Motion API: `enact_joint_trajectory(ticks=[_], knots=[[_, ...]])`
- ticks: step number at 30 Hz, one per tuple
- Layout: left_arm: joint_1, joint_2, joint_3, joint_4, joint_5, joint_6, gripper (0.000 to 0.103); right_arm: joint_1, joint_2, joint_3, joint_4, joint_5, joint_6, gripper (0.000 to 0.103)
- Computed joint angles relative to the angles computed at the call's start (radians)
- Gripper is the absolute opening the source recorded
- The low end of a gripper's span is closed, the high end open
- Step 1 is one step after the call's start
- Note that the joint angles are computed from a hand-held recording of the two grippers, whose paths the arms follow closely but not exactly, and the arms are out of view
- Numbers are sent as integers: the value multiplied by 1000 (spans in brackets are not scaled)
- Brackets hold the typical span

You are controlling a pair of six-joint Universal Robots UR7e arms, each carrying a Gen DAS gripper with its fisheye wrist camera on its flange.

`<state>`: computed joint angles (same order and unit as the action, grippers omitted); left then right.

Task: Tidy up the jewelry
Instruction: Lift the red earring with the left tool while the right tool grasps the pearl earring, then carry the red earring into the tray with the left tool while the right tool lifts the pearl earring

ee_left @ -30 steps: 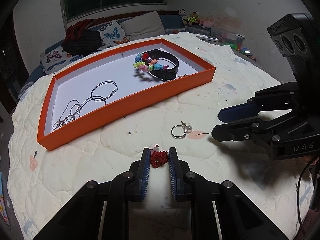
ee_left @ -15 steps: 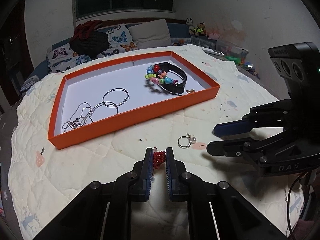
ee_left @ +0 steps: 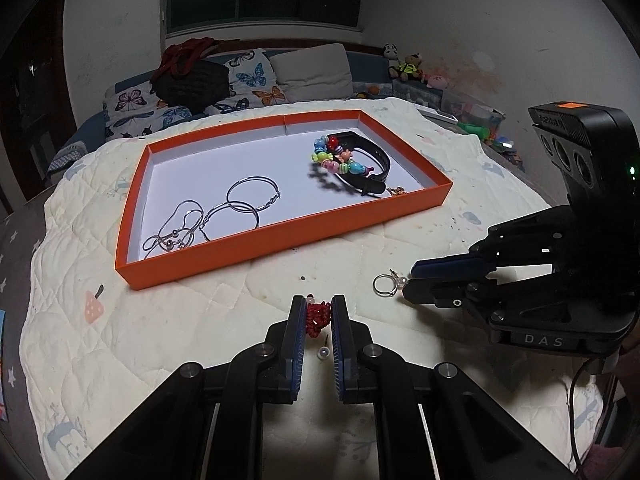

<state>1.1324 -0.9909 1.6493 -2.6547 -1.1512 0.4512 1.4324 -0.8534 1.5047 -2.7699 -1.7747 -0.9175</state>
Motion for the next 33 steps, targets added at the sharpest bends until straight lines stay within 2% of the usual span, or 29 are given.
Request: enact_joint_trajectory(ticks=[7,10,23,28,33], knots=[[2,0,-2,0,-3,-4,12,7,20,-2,-44,-24,-27,15],[4,3,-4,0,-1,-7,12,5,22,-4,-48,-21,-27,10],[0,0,-29,-7,1,-11,12,7,-26,10,-36,60,3,10],[2,27,-114,17,-17,-10,12,18,-17,-50,-18,100,23,10],[7,94,-234,58,-3,-1,12,26,31,-154,36,122,55,10]])
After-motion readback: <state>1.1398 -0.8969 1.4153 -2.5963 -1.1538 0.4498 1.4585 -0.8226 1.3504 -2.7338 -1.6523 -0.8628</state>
